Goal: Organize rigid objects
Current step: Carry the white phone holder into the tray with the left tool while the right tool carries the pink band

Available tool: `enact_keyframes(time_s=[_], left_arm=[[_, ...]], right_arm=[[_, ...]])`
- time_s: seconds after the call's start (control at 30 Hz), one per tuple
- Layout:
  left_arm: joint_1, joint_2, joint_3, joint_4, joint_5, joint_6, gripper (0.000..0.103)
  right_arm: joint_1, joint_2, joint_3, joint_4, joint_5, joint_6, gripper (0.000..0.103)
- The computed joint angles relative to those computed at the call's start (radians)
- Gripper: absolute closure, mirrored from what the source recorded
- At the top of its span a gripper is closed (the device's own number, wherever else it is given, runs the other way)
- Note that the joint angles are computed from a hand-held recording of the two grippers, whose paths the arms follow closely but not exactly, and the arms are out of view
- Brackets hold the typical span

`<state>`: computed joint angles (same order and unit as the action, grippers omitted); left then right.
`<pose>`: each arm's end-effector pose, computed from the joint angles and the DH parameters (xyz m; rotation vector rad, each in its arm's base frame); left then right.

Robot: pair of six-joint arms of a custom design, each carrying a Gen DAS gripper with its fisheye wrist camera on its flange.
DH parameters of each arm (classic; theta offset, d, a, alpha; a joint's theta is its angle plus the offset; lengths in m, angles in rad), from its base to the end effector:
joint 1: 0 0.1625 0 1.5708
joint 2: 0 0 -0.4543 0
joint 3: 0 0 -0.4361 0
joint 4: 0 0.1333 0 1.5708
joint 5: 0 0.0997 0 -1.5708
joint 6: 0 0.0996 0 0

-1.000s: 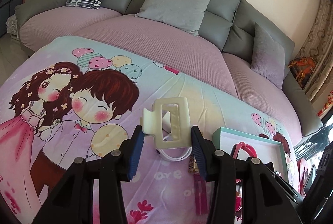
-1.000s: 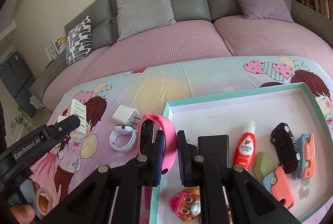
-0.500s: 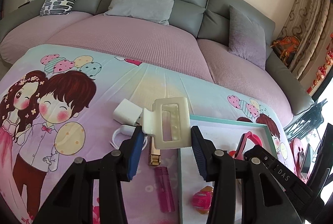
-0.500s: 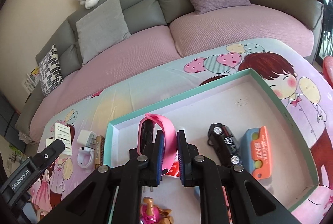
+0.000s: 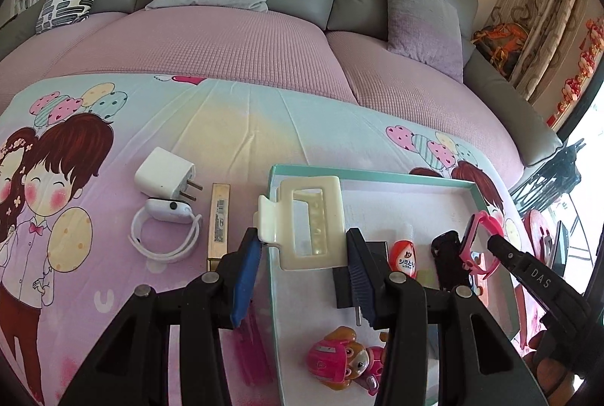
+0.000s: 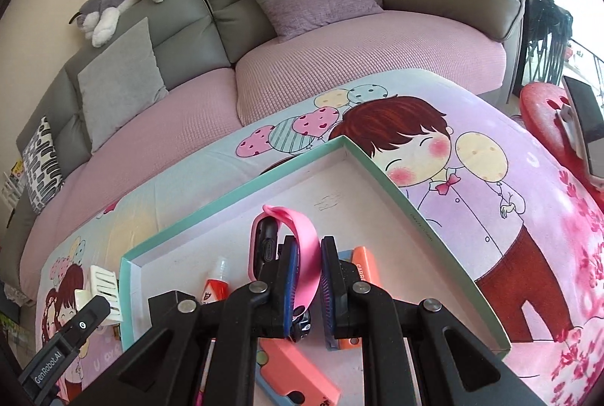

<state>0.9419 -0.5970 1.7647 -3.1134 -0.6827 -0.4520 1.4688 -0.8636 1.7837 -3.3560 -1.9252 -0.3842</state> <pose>-0.2195 -0.6597 -0.0052 -0.0037 2.3941 -0.9715 0.0274 -0.7015 0.1762 0.1427 -2.4315 0.9832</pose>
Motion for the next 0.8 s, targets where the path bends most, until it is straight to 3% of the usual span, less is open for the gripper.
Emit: enact_keyframes(time_s=[0.33, 0.8], left_arm=[[0.013, 0.019, -0.025, 0.052, -0.031, -0.004, 0.056], [0.015, 0.019, -0.030, 0.083, -0.031, -0.023, 0.056]], right_arm=[[0.017, 0.017, 0.002, 0.010, 0.014, -0.060, 0.089], [0.016, 0.027, -0.012, 0.064, -0.011, -0.056, 0.086]])
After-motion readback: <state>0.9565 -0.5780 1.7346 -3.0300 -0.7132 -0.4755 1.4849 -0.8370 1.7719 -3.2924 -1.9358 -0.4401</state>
